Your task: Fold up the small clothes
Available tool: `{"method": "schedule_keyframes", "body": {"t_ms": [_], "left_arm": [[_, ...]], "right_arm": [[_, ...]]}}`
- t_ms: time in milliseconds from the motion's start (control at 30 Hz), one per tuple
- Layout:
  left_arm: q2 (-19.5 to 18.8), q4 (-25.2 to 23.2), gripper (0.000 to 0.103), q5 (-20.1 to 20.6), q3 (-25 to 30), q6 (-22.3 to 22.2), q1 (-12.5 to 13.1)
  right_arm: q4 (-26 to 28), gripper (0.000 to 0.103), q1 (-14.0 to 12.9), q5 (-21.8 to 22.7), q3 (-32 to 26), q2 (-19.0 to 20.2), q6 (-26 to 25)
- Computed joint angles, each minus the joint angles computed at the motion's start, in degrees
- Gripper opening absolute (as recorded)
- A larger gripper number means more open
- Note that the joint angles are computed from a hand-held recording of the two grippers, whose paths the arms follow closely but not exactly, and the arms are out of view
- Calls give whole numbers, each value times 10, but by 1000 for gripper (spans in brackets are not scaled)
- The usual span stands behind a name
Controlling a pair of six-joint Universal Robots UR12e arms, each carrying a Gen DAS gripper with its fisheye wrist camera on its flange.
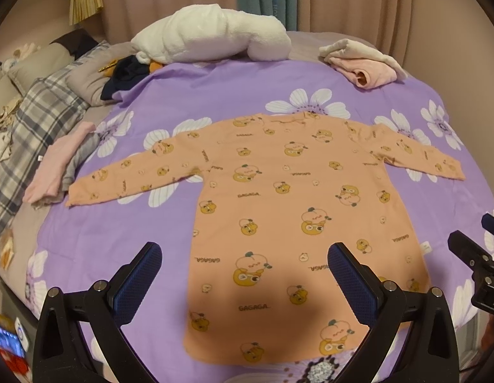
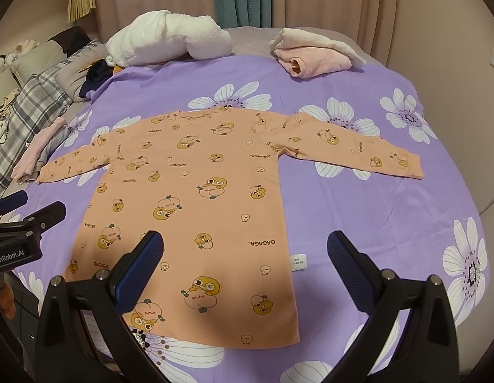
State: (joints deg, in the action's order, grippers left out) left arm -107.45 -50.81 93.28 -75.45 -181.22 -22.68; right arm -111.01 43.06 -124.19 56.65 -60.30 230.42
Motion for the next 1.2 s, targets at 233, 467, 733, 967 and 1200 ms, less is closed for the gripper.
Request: {"method": "schedule_keyframes", "body": {"t_ms": [233,467,733,967,1200], "left_arm": [[0,-17,103,-6,6,-2,2],[-1,-24,103,-6,8,-5,2],[-6,-2,103,-4,-2,3,2],[-21,-39,103,-57,14,-27,13],[-42,-39,103,-213,25,-88,45]], "right_arm": [[0,103,1,-3,-3,1,-1],[-16,103,2,-3,3,-1,0],[10,103,-4,13,5,-2,20],[68,103,-17,35,22,-14,56],[-160,103,-55,108,171,-83,117]]}}
